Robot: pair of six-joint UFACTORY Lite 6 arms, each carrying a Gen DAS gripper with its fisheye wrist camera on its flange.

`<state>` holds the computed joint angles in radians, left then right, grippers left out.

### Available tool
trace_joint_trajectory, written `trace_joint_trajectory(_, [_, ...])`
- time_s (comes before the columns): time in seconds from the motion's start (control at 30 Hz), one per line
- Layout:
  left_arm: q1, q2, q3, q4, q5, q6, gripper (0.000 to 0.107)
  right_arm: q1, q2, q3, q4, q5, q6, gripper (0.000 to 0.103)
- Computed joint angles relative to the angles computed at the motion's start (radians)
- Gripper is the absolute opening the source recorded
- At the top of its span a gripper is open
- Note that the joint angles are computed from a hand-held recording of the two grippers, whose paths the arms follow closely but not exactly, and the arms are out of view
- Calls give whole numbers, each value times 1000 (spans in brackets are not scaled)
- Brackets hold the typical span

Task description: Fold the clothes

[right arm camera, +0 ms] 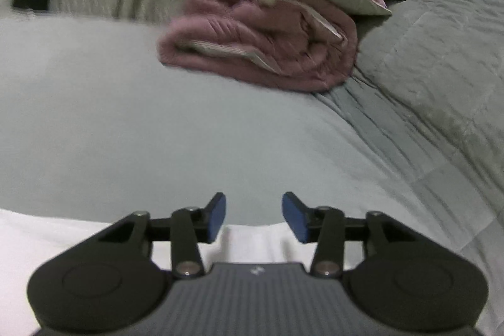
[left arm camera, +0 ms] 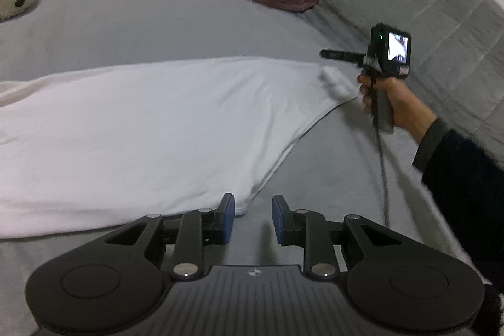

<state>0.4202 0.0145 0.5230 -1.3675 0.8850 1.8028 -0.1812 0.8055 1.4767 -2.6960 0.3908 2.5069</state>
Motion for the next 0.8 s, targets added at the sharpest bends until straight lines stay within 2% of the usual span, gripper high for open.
trace_joint_trajectory(0.13, [110, -40, 22, 88, 63, -78, 24, 64, -192, -273, -253, 23, 273, 49])
trace_joint_trajectory(0.23, [201, -9, 89, 123, 28, -193, 24, 172, -276, -406, -302, 29, 325, 49])
trace_joint_trajectory(0.37, [272, 50, 159, 136, -81, -361, 23, 376, -339, -520, -223, 45, 266, 51])
trace_joint_trajectory(0.5, [282, 66, 167, 120, -197, -412, 23, 565, -364, -581, -83, 75, 230, 51])
trace_joint_trajectory(0.57, [287, 103, 186, 127, -201, -446, 23, 639, -380, -604, 4, 81, 202, 51])
trace_joint_trajectory(0.7, [352, 183, 233, 153, -146, -512, 23, 766, -439, -681, 165, 81, 124, 53])
trace_joint_trajectory(0.8, [360, 219, 253, 137, -153, -512, 23, 852, -484, -770, 266, 130, 82, 54])
